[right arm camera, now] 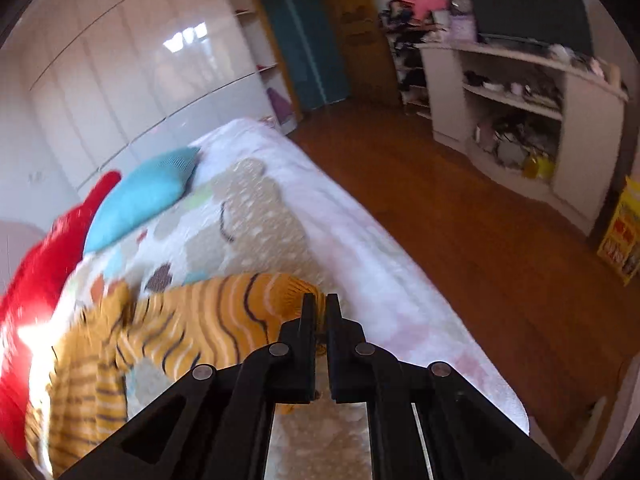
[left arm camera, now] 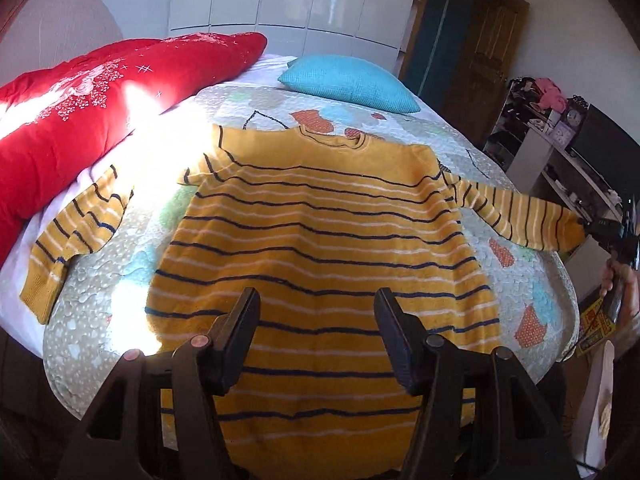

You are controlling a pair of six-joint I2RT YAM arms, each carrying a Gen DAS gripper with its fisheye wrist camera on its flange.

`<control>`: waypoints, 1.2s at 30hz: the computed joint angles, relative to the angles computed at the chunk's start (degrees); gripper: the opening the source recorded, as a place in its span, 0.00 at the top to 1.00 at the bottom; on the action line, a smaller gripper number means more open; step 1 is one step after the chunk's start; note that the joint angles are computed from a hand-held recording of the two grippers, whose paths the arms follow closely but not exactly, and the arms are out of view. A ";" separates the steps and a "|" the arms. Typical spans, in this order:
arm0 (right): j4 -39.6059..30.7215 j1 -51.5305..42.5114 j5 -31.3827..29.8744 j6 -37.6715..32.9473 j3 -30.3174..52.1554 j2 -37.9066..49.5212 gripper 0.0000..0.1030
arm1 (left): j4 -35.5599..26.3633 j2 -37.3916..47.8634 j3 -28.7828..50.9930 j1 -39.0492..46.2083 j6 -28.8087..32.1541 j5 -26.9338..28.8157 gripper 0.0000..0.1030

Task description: Fold small clothes

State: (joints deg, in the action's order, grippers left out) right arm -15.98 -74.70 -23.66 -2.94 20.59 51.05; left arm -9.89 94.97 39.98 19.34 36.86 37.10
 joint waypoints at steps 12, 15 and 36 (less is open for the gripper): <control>-10.26 9.73 2.64 11.43 13.74 6.05 0.95 | -4.12 5.73 6.00 6.12 0.51 3.18 0.43; -10.53 28.27 6.76 22.01 15.93 4.97 0.95 | -5.34 7.25 7.49 8.93 2.25 4.56 0.42; -12.45 91.21 18.53 49.58 106.27 103.08 0.95 | -10.83 25.20 24.20 26.38 8.59 8.38 0.37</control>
